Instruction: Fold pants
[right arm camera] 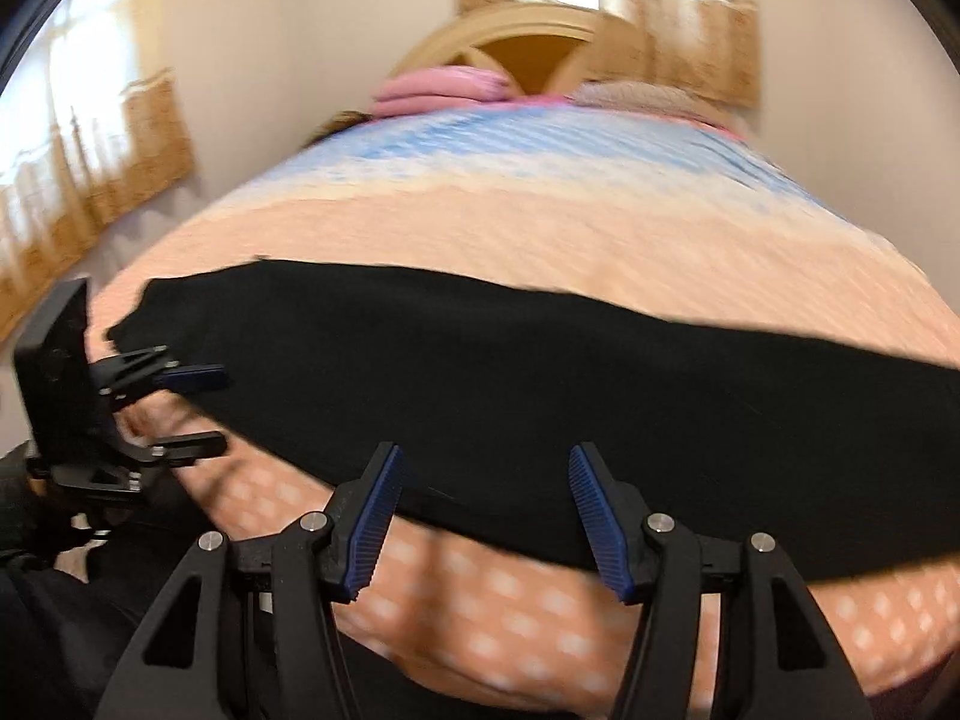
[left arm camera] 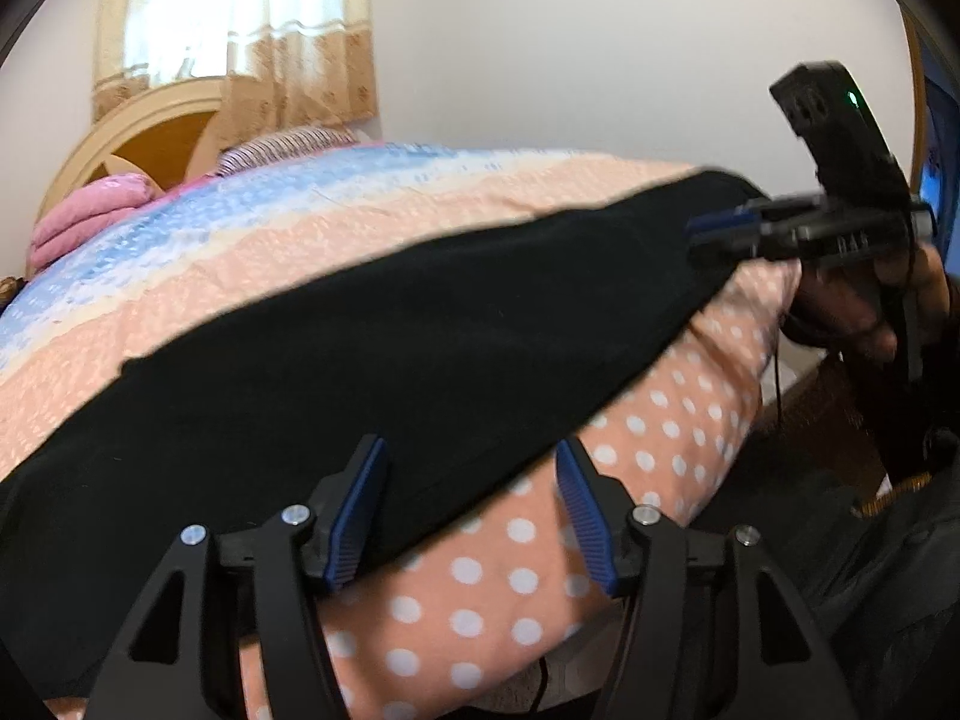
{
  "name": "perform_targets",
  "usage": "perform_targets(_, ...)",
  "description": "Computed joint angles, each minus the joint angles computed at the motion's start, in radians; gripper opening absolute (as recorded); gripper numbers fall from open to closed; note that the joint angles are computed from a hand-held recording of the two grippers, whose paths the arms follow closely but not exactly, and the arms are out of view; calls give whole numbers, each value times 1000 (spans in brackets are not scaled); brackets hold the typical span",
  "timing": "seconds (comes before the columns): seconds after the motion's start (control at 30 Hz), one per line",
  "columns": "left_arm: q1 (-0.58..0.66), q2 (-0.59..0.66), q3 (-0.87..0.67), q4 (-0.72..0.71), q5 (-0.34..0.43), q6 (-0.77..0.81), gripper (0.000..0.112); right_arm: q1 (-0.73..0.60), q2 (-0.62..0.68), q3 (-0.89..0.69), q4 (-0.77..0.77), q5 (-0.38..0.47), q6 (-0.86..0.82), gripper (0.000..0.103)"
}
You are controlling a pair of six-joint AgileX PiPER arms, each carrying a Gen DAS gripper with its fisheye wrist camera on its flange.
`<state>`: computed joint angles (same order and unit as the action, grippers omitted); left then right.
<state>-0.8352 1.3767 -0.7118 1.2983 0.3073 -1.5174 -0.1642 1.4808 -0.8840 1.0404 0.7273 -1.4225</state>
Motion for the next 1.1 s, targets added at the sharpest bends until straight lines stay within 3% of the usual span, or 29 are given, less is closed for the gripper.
perform_targets(0.1, 16, -11, 11, 134, 26, -161, 74, 78, 18, 4, 35, -15, -21, 59)
perform_targets(0.17, 34, -8, 20, 156, 37, -199, 75, 136, 44, 13, 51, -56, -31, 59)
perform_targets(0.3, 86, 5, 47, 77, -2, -135, 75, 186, 100, 24, 5, -110, 3, 59)
perform_targets(0.4, 83, -24, 62, 73, 18, -115, 75, 196, 88, 32, -16, -134, -10, 59)
perform_targets(0.63, 199, -127, 87, 13, 122, 17, 76, 187, 73, 2, 13, -76, 37, 59)
perform_targets(0.83, 397, -211, 187, -15, 179, 86, 76, 313, 88, -39, 55, -81, 4, 59)
perform_targets(0.93, 525, -244, 234, -95, 117, 137, 78, 374, 126, -50, 48, -86, -2, 59)
perform_targets(1.03, 649, -300, 306, -105, -17, 126, 81, 424, 157, -42, 11, -152, 41, 60)
perform_targets(1.1, 603, -304, 310, -68, 30, 76, 83, 434, 152, -49, -31, -156, 89, 60)
